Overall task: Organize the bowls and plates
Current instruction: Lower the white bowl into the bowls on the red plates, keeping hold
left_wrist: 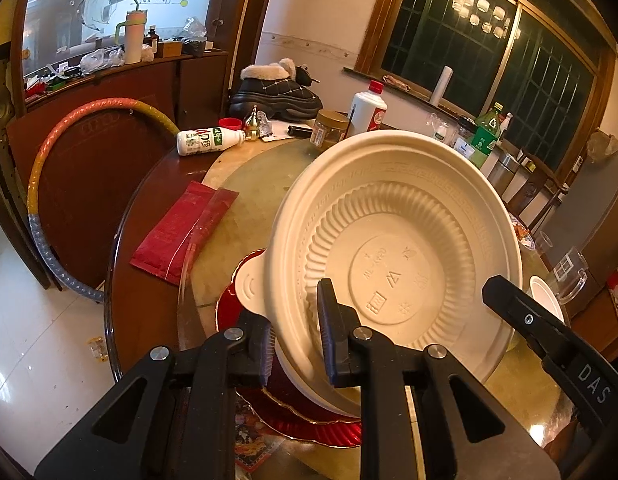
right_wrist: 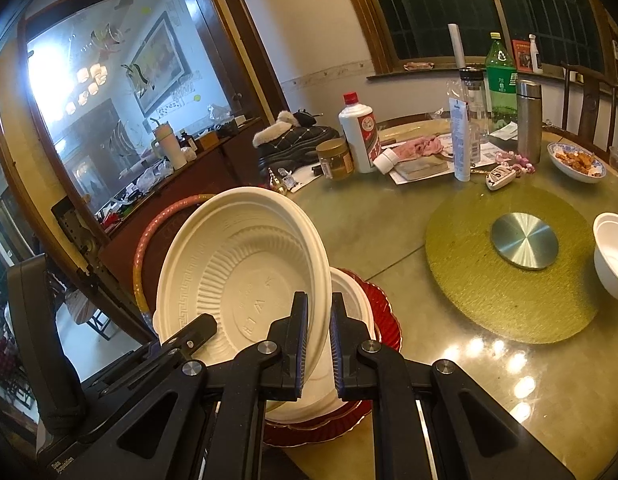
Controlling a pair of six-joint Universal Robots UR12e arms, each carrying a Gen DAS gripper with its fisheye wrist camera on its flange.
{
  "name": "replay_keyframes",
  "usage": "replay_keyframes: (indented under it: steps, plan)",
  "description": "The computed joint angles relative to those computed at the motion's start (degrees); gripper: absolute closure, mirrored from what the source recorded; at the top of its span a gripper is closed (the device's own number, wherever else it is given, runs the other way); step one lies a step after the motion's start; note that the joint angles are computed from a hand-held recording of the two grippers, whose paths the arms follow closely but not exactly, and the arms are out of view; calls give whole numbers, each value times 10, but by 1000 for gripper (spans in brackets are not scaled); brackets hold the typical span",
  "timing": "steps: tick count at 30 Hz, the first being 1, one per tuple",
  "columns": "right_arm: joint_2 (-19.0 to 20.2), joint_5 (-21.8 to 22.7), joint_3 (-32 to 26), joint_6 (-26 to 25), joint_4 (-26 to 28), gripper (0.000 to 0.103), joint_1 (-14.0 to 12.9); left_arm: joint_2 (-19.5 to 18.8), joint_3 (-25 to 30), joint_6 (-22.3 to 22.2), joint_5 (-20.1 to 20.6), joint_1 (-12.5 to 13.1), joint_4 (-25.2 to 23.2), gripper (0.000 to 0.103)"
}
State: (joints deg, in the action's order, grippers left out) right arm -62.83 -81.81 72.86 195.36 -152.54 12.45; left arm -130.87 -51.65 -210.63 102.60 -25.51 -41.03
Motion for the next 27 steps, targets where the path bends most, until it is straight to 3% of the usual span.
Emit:
replay_keyframes:
  steps: [15,22,27]
  plan:
    - [11,6,-17,-6,41,93,3,0,-1,-5,-12,6,-29,86]
    - [12,21,-33,-2,91,92,-2,-7,32,23,-50,13,-92,86]
    - [12,30,-34,10,97,91,-4,-14,49,35,-46,12,-116,86]
